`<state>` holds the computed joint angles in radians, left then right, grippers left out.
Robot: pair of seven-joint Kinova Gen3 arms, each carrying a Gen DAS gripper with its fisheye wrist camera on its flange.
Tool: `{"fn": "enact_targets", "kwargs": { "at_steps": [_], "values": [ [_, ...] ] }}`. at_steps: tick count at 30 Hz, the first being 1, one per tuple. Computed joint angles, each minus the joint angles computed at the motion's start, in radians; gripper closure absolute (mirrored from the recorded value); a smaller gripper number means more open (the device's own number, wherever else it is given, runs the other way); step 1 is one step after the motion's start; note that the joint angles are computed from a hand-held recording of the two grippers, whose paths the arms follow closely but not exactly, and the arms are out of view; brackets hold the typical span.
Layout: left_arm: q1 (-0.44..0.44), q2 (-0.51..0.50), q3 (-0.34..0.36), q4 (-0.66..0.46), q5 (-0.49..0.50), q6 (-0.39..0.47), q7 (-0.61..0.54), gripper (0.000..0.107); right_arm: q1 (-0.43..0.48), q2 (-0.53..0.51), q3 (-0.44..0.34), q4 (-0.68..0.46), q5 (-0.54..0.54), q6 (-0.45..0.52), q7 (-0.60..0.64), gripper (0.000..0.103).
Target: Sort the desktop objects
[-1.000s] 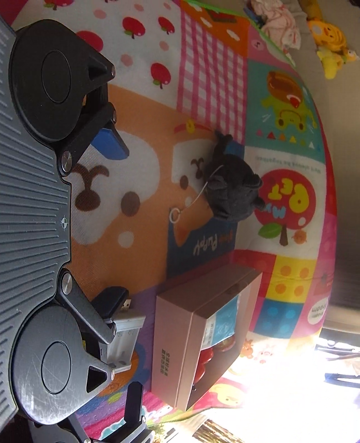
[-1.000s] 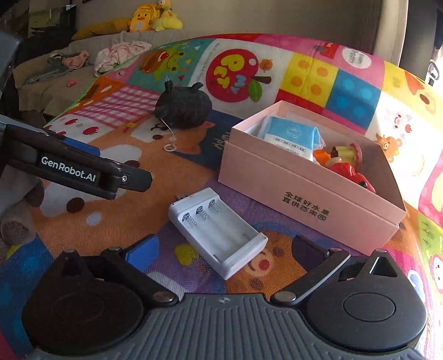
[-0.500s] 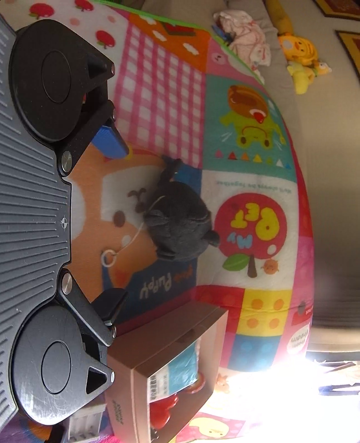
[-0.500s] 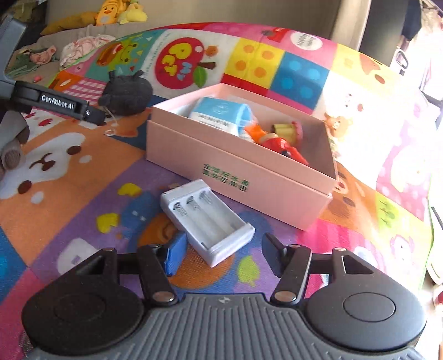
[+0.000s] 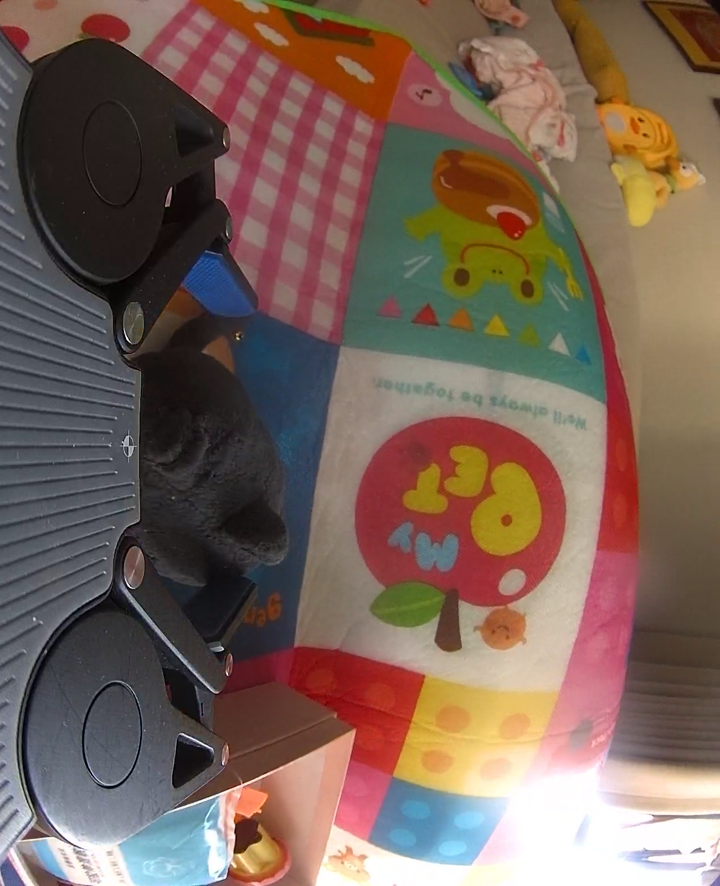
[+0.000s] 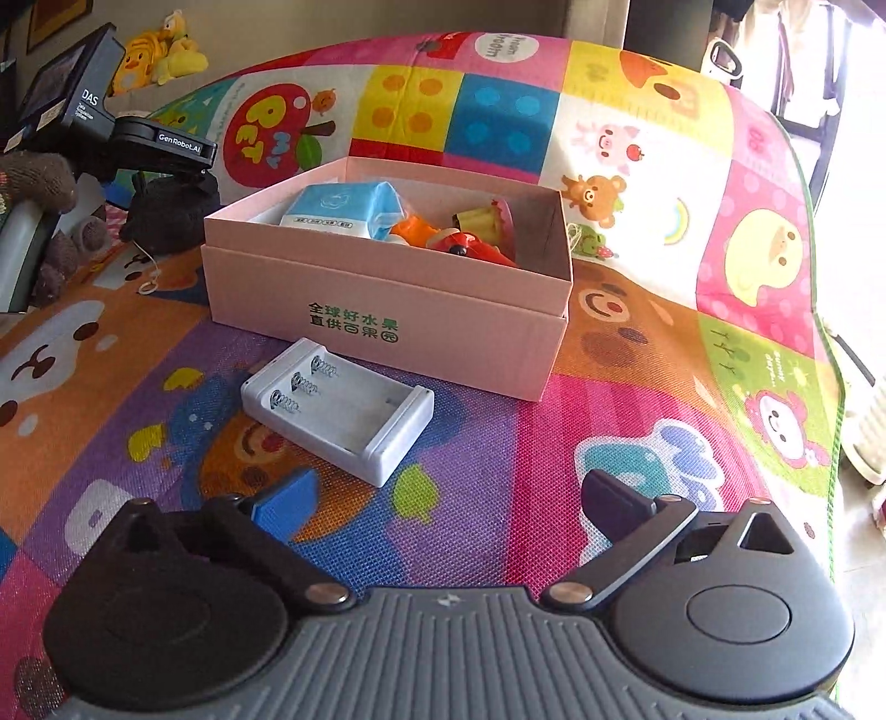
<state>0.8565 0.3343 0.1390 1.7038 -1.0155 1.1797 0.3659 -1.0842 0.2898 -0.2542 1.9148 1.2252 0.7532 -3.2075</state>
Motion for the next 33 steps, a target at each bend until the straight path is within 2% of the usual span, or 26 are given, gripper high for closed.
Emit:
{"fn": "enact_targets", "kwargs": {
  "at_steps": [4,6,7,8,12,17,20,24,27,31,33],
  "values": [
    [-0.001,0.016,0.0,-0.015,0.013,-0.002,-0.022,0.005,0.021,-0.009,0.003,0.007,-0.017,-0.042,-0.008,0.0],
    [0.017,0.017,0.0,-0.008,-0.007,0.005,-0.033,0.015,0.021,-0.009,0.005,0.006,-0.021,-0.044,-0.012,0.0],
    [0.024,0.008,0.01,0.005,-0.029,0.0,-0.042,0.027,0.021,-0.009,0.006,0.006,-0.02,-0.044,-0.013,0.0],
    [0.033,0.008,0.015,0.004,-0.035,0.011,-0.058,0.027,0.02,-0.009,0.006,0.006,-0.019,-0.044,-0.013,0.0],
    [0.125,0.018,0.043,0.012,-0.077,0.105,-0.095,0.032,0.016,-0.006,0.008,0.005,-0.012,-0.037,-0.022,0.0],
    [0.281,0.042,0.1,0.02,-0.11,0.238,-0.061,0.034,0.015,-0.003,0.007,0.001,-0.018,-0.033,-0.017,0.0],
    [0.345,0.031,0.134,0.03,-0.112,0.23,-0.013,0.038,0.006,0.001,0.007,-0.002,-0.015,-0.017,-0.018,0.0],
    [0.375,0.006,0.161,0.067,-0.116,0.122,0.068,0.036,-0.008,0.009,0.006,-0.009,-0.008,0.011,-0.018,0.0],
    [0.387,-0.002,0.169,0.091,-0.131,0.053,0.115,0.026,-0.009,0.011,0.005,-0.012,-0.011,0.014,-0.017,0.0],
    [0.404,0.0,0.173,0.107,-0.145,0.014,0.129,0.011,0.006,0.004,0.012,-0.009,-0.03,-0.02,-0.013,0.0],
    [0.418,0.016,0.169,0.096,-0.138,0.038,0.131,0.01,0.054,-0.013,0.009,0.0,-0.076,-0.093,-0.014,0.0]
  ]
}}
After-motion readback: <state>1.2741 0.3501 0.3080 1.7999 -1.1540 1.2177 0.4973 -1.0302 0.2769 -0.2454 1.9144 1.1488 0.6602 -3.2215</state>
